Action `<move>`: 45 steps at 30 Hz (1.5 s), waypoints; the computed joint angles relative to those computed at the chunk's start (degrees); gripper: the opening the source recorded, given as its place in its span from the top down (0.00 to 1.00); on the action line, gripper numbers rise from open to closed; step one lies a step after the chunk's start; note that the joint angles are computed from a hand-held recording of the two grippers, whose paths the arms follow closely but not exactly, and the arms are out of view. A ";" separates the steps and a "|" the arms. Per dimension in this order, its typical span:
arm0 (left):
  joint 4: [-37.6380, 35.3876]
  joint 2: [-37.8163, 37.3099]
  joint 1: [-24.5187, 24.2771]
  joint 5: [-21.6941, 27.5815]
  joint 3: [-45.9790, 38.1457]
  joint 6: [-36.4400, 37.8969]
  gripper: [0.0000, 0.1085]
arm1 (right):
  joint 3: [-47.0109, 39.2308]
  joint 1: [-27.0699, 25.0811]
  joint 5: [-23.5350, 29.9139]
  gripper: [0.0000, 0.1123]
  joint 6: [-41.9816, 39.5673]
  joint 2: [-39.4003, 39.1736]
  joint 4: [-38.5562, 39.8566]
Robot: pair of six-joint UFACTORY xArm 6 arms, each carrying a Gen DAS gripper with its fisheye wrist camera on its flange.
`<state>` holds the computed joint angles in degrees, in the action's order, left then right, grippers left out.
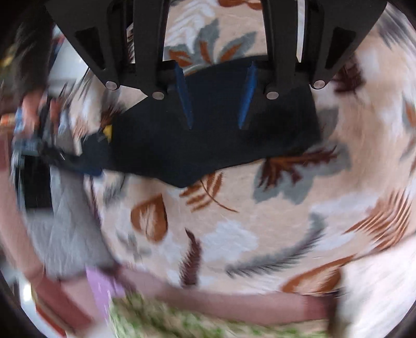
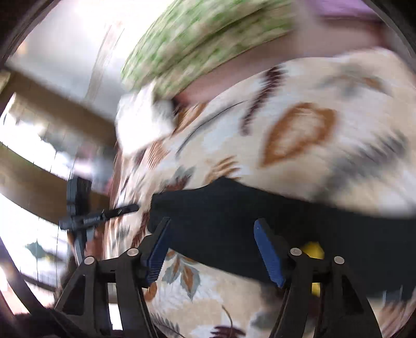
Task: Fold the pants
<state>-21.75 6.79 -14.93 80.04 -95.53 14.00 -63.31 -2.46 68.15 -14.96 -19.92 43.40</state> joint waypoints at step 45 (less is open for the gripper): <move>13.46 28.42 -7.31 19.31 -31.73 28.21 0.51 | -21.08 6.90 8.82 0.72 -26.22 29.49 -5.46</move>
